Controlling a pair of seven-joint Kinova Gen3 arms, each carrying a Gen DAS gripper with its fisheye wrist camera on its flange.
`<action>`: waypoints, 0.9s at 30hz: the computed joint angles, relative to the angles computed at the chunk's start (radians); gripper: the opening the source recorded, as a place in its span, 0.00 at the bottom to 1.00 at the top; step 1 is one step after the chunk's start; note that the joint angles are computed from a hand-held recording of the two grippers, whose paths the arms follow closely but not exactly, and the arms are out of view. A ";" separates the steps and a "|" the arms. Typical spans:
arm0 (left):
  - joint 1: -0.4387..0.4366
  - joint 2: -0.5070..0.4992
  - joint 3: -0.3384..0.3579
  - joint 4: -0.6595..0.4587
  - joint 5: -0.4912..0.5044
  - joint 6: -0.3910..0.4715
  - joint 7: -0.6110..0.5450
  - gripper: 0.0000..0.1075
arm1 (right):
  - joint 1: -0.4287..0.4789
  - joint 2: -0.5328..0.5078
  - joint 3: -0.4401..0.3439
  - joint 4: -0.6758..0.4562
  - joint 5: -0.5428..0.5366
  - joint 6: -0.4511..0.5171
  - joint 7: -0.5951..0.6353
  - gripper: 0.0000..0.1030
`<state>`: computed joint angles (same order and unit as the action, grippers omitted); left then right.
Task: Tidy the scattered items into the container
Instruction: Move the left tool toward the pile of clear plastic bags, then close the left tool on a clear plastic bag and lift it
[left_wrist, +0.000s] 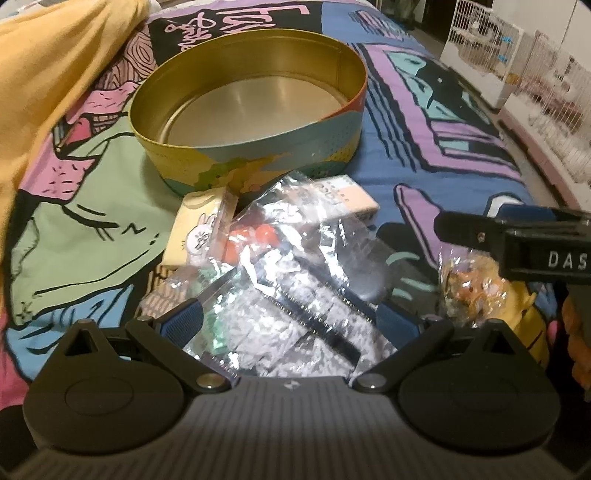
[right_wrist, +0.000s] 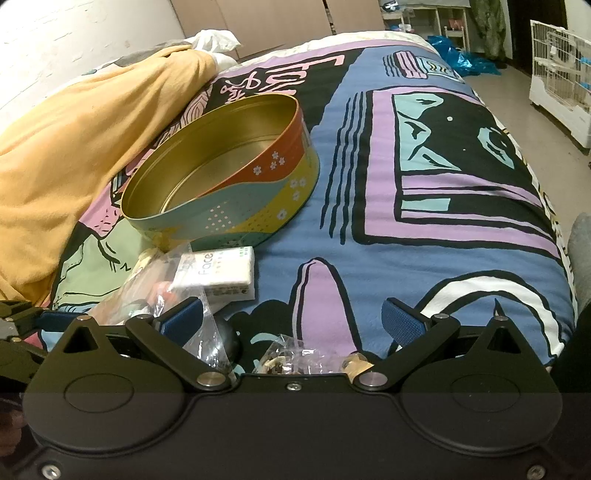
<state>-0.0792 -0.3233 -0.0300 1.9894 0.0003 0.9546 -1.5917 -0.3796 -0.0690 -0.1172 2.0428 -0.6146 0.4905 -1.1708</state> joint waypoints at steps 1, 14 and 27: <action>0.006 0.002 -0.028 0.003 0.028 -0.007 -0.021 0.93 | 0.001 0.001 0.000 -0.001 0.002 -0.002 -0.003 1.00; -0.037 0.023 -0.169 0.002 0.261 0.020 -0.226 0.01 | 0.003 -0.003 0.007 0.001 -0.020 -0.007 0.001 1.00; -0.077 -0.048 -0.255 0.023 0.382 0.036 -0.382 0.96 | 0.004 -0.007 0.016 0.009 -0.043 -0.015 0.002 1.00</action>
<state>-0.1564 -0.3710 -0.2851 2.0128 0.3824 0.9902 -1.9738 -0.3752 -0.0765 -0.1016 2.0519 -0.6577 0.4752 -1.1688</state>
